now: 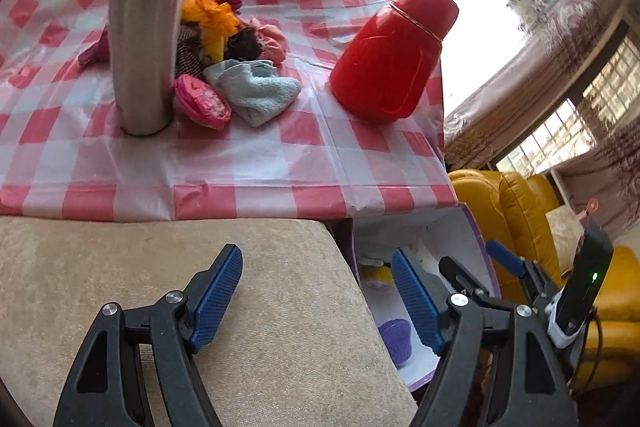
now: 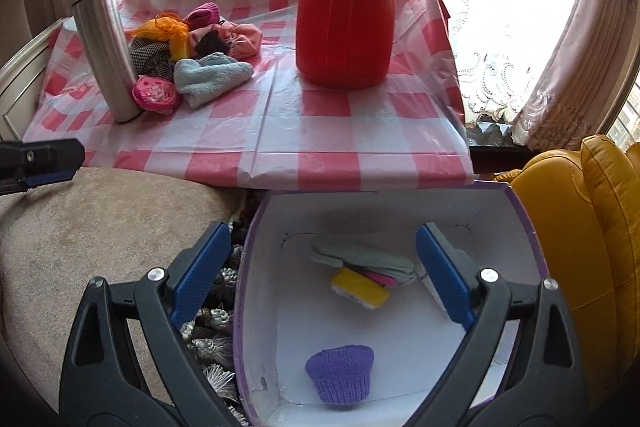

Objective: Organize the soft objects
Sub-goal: 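Move both open tools back over the tablecloth, then grasp the light blue towel with the right tool while the left tool grasps the pink coin purse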

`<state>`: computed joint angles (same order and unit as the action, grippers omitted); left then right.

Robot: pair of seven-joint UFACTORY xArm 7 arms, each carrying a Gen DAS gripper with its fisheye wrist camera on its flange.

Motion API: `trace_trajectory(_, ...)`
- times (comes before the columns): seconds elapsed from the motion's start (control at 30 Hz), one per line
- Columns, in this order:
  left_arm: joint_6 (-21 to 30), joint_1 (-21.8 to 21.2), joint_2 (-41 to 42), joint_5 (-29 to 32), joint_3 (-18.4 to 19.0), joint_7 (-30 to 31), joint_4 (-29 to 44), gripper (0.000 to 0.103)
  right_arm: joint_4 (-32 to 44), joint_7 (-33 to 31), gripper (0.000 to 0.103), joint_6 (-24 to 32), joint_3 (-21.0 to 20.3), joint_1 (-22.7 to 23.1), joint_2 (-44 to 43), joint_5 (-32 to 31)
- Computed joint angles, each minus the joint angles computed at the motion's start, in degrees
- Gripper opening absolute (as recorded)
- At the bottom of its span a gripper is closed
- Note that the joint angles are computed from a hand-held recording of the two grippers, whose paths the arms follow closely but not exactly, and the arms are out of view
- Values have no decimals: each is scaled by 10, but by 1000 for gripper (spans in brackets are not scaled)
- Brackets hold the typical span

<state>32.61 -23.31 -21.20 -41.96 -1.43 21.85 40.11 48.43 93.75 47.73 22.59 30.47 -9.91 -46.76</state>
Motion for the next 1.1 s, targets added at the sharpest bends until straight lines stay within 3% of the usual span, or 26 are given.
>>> trace_trajectory(0.13, -5, 13, 13, -30, 13, -27, 2, 77, 20, -3, 95, -11, -3, 2, 27, -16)
trace_trajectory(0.2, -14, 19, 16, -36, 11, -35, 2, 68, 32, -7, 95, -6, -7, 6, 40, -23)
trace_trajectory(0.57, -77, 29, 85, -136, 10, -62, 44, 68, 84, -55, 95, -62, -53, 11, 101, -52)
trace_trajectory(0.9, -118, 70, 205, -180, -35, -121, 132, 61, 182, -175, 95, -90, -106, 17, 189, -83)
trace_trajectory(1.1, -149, 91, 249, -269, -60, -111, 153, 51, 250, -287, 95, -125, -140, 25, 250, -73)
